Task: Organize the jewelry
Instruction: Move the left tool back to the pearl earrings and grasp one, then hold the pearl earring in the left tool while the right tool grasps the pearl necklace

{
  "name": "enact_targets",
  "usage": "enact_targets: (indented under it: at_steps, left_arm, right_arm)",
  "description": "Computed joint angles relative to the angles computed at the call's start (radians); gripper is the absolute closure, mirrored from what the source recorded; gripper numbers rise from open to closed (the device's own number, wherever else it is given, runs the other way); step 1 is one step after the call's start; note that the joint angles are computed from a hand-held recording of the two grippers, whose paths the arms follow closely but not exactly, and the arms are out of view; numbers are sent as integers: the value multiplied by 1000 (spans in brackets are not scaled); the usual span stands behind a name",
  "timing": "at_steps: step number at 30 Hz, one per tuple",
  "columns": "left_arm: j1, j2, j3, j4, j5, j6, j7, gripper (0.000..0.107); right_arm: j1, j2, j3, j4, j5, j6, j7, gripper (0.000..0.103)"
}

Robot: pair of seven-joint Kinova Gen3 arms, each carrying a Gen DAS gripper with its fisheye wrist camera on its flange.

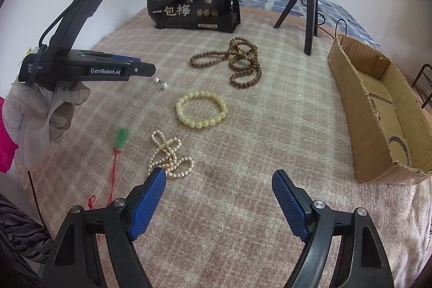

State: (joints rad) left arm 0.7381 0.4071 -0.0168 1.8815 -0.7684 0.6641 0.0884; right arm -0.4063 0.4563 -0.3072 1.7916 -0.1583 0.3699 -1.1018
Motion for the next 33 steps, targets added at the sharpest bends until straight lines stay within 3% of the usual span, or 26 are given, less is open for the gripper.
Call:
enact_targets:
  at_steps: [23,33]
  left_arm:
    - [8,28,-27,4,23,-52,-59,79]
    - [19,44,-40,-4,7,-71,-73,95]
  right_arm:
    - [-32,39,4,-36,11,26,-12,25]
    - [-62,67,3,-53,21,33,-6,25]
